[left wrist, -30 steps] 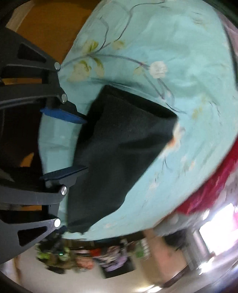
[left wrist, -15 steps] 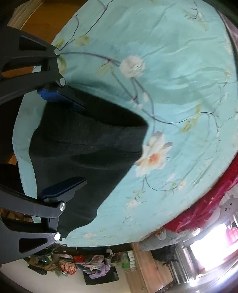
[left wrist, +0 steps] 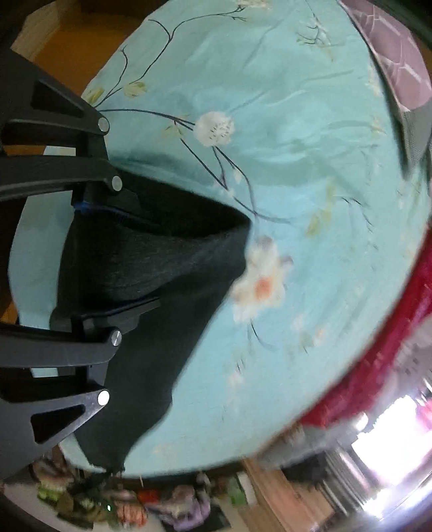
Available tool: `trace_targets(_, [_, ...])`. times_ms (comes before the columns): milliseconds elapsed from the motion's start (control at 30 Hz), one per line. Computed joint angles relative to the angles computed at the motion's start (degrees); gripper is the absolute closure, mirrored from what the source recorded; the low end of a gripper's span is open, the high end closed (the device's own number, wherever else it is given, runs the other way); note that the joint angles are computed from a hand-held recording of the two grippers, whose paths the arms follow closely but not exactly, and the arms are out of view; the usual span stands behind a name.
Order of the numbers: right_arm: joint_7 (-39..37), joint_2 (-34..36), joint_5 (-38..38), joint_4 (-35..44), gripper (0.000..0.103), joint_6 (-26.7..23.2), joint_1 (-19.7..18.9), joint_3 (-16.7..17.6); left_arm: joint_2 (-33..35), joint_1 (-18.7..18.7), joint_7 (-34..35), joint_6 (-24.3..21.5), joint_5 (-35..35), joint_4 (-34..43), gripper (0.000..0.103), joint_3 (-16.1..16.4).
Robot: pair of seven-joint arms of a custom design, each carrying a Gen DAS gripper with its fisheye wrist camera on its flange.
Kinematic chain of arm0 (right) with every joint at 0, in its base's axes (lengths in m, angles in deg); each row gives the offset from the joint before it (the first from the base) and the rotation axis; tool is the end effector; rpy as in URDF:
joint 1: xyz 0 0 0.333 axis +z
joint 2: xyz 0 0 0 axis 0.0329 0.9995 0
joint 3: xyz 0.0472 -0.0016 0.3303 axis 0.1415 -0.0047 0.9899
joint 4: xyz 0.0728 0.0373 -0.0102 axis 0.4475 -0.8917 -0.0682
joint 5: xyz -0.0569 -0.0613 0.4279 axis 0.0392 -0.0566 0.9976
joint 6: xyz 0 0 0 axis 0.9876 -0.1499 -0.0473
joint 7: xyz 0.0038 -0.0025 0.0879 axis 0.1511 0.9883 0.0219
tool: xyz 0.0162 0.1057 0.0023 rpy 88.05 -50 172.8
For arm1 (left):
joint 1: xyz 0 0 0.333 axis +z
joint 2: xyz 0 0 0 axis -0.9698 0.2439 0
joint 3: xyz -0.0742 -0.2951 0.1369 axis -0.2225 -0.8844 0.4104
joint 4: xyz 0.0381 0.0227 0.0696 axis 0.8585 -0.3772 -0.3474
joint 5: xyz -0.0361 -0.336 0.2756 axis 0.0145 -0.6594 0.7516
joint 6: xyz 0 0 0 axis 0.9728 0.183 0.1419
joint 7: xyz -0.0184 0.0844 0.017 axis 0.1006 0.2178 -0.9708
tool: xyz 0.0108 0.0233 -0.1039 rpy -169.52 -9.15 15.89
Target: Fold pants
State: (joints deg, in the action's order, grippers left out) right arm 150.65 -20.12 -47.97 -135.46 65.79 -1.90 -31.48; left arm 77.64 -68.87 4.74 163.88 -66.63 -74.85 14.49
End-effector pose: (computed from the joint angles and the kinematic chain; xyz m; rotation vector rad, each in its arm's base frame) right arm 0.5611 -0.0689 0.5243 -1.2799 2.1986 -0.4475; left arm 0.6941 -0.0103 0.4764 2.3794 -1.8904 0.7722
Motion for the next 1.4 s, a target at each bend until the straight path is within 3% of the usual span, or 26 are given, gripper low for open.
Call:
trace_targets(100, [4.13, 3.87, -5.16, 1.99, 0.091, -5.63, -1.21, 0.80, 1.92, 0.19, -2.17, -1.58, 0.30, 1.41, 0.062, 0.08])
trace_targets(233, [9.20, -1.22, -2.17, -3.47, 0.085, -0.19, -1.10, -0.23, -0.24, 1.70, -0.15, -2.75, -2.26, 0.50, 0.062, 0.06])
trace_targets(333, [7.59, -8.50, 5.87, -8.88, 0.078, 1.96, -0.07, -2.56, -4.69, 3.27, 3.59, -2.20, -7.98, -3.45, 0.057, 0.84])
trace_targets(400, [5.76, -13.39, 11.01, -12.82, 0.051, 3.42, 1.00, -3.74, -7.55, 3.58, 5.68, -2.21, -13.60, -6.23, 0.044, 1.71])
trace_targets(433, [6.01, -16.26, 12.31, -15.27, 0.047, 3.93, 0.54, -3.50, -9.37, 3.68, 7.71, -2.12, -17.45, -8.28, 0.038, 2.22])
trace_targets(600, [6.44, -21.16, 19.70, -21.37, 0.044, 7.69, 2.34, -3.97, -11.04, 1.36, 11.28, -4.98, -25.33, -11.52, 0.033, 4.16])
trace_targets(733, [2.11, -17.71, 29.25, -20.66, 0.044, 10.27, 9.04, -8.64, -7.64, 0.01, 8.34, -6.18, -23.20, -9.55, 0.037, 3.53])
trace_targets(767, [0.20, -17.20, 31.66, -20.62, 0.044, 11.15, 10.63, -9.66, -7.02, -0.10, 7.60, -6.00, -22.61, -9.13, 0.044, 3.31])
trace_targets(800, [-1.64, -16.15, 33.32, -20.08, 0.045, 11.76, 11.77, -10.18, -6.11, -0.18, 6.93, -5.94, -22.09, -8.37, 0.051, 3.07])
trace_targets(833, [-2.13, -15.01, 33.06, -19.32, 0.048, 11.22, 11.08, -9.36, -5.15, -0.25, 5.83, -6.07, -20.94, -7.37, 0.070, 2.85])
trace_targets(867, [-1.84, -13.64, 31.93, -18.48, 0.060, 10.46, 9.72, -7.98, -4.18, -0.29, 4.67, -6.23, -19.65, -6.37, 0.084, 2.63])
trace_targets(933, [-2.20, -10.33, 29.95, -15.61, 0.079, 6.49, 8.13, -6.83, -3.18, -0.05, 4.28, -6.04, -18.74, -4.84, 0.097, 2.04])
trace_targets(967, [-0.74, -8.38, 26.71, -13.82, 0.091, 3.98, 6.00, -5.13, -3.58, -0.04, 3.70, -5.17, -18.23, -4.77, 0.097, 1.80])
trace_targets(1033, [-0.97, -8.12, 26.57, -13.26, 0.094, 4.74, 5.34, -4.30, -6.00, 0.05, 5.94, -2.24, -19.14, -6.32, 0.095, 1.28])
trace_targets(1133, [-3.09, -11.62, 29.58, -15.65, 0.095, 10.68, 6.66, -3.99, -8.64, -1.00, 8.66, 2.21, -17.06, -9.14, 0.093, 1.46])
trace_targets(1233, [2.14, -11.51, 22.33, -16.74, 0.095, 6.76, 1.74, -0.16, -5.39, -2.18, 3.03, 0.79, -7.34, -8.26, 0.092, 2.02])
trace_targets(1267, [3.96, -10.46, 20.46, -16.70, 0.095, 4.68, 1.07, 0.07, -4.00, -1.86, 2.73, -0.69, -7.65, -7.74, 0.094, 1.90])
trace_targets(1333, [2.50, -10.49, 24.48, -18.35, 0.096, 7.03, 3.63, -2.01, -4.50, -0.67, 2.75, 0.79, -13.50, -9.21, 0.094, 1.32])
trace_targets(1400, [2.22, -12.12, 27.34, -19.39, 0.094, 9.06, 5.14, -3.27, -4.89, -0.41, 3.23, -0.31, -13.33, -8.79, 0.093, 1.30])
